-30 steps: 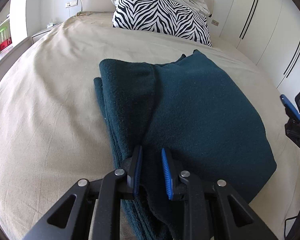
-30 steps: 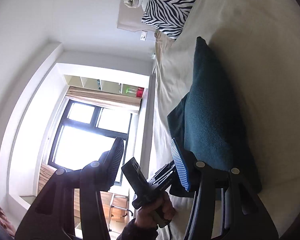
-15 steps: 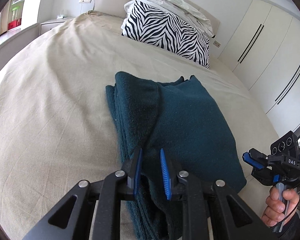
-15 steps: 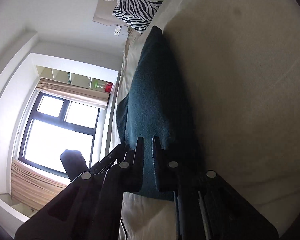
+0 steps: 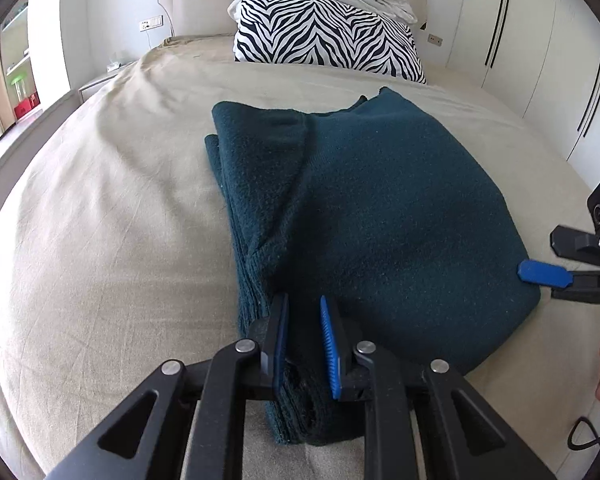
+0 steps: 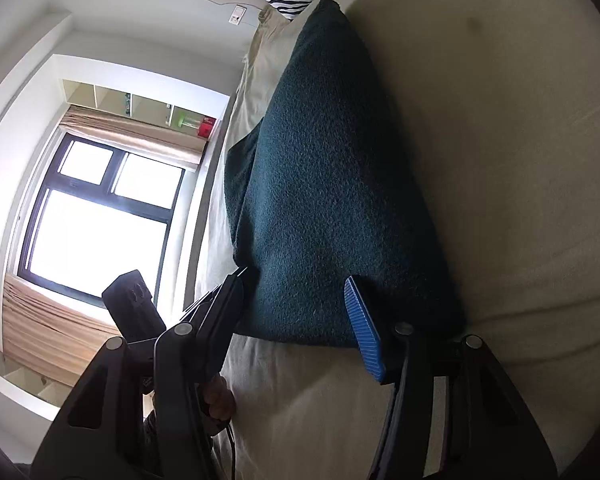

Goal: Fold small clothes

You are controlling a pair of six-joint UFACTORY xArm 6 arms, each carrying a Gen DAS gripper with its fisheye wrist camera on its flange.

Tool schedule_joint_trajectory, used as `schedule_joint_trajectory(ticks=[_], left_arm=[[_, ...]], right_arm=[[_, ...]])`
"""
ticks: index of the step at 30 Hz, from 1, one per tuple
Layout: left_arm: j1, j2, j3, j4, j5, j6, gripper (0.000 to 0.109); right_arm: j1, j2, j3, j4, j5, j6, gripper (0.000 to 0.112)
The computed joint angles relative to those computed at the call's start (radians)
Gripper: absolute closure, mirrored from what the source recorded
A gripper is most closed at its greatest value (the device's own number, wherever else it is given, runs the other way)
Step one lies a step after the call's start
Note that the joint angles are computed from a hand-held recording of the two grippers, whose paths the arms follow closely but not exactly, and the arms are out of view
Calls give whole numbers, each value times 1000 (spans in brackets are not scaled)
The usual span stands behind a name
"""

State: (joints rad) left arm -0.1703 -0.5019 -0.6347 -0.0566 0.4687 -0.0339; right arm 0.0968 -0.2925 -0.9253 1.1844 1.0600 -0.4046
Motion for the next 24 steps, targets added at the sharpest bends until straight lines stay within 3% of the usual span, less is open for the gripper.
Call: schedule_joint_trajectory(ticks=[5, 8, 15, 17, 21, 24], left_arm=[[8, 9, -3, -36, -1, 38, 88], [1, 12, -1, 23, -7, 4, 88], [16, 15, 3, -44, -13, 55, 89], [18, 18, -2, -54, -7, 68, 90], [39, 9, -20, -165, 33, 133, 90], [45, -33, -51, -49, 77, 17, 87]], right_arm=[[-20, 66, -147, 11, 18, -21, 58], [2, 226, -336, 8, 15, -6, 58], [32, 568, -627, -9, 23, 123, 62], [49, 586, -635, -7, -15, 95, 63], [88, 589, -678, -150, -52, 128, 62], [72, 552, -675, -201, -16, 167, 59]])
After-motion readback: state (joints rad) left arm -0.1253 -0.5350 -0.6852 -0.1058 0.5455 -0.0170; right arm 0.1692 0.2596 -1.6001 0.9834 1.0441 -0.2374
